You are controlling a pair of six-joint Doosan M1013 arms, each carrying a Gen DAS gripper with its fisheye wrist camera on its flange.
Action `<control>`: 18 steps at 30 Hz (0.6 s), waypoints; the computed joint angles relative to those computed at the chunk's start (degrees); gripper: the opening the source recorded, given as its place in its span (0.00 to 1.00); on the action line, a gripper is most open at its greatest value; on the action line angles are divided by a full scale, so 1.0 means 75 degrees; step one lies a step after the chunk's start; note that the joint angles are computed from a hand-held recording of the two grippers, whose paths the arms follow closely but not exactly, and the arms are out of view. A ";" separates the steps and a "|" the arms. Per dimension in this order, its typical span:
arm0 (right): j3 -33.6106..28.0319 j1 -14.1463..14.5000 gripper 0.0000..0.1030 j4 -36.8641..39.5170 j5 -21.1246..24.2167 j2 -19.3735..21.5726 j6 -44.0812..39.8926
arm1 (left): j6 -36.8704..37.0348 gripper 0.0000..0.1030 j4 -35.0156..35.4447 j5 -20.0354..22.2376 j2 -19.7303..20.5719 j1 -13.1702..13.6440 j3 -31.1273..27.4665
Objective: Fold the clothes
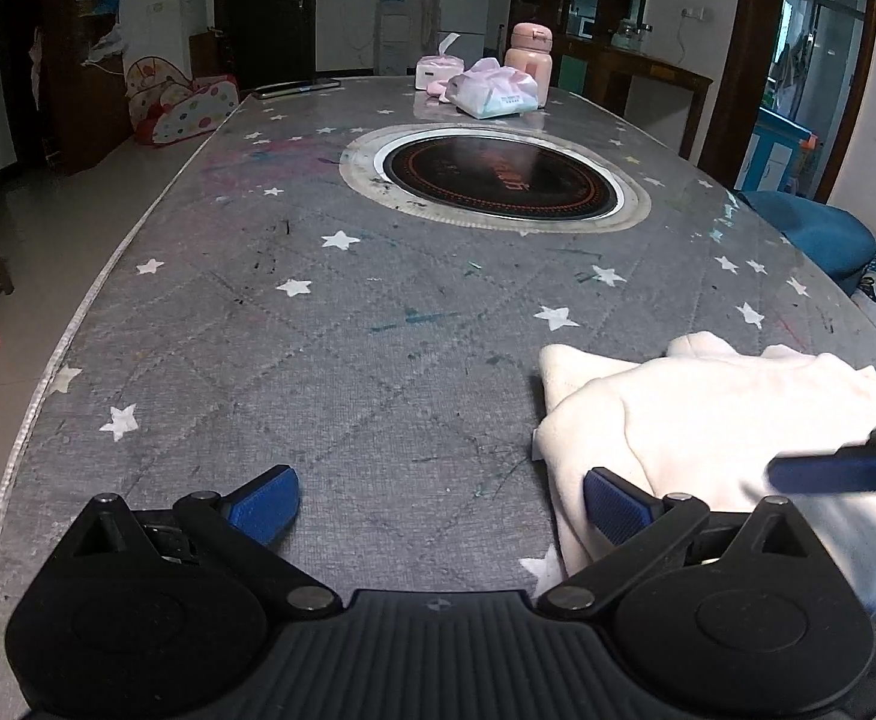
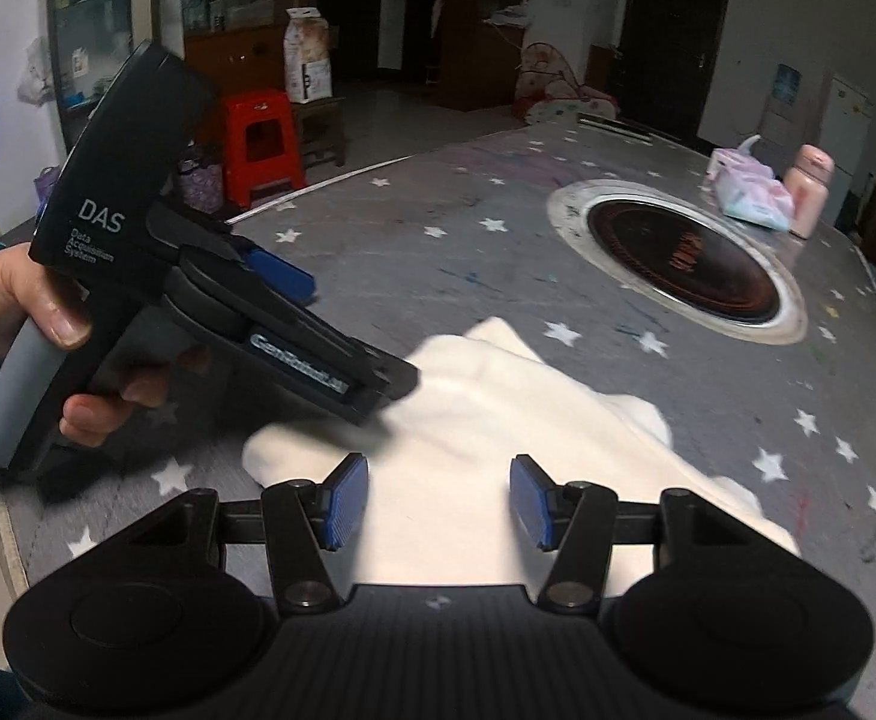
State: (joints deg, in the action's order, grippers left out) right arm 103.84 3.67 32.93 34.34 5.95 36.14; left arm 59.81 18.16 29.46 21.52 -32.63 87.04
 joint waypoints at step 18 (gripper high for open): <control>0.0216 0.0146 0.45 0.0047 0.0059 -0.0215 -0.0517 | -0.0096 0.99 -0.0435 -0.0083 -0.0145 0.0120 0.0027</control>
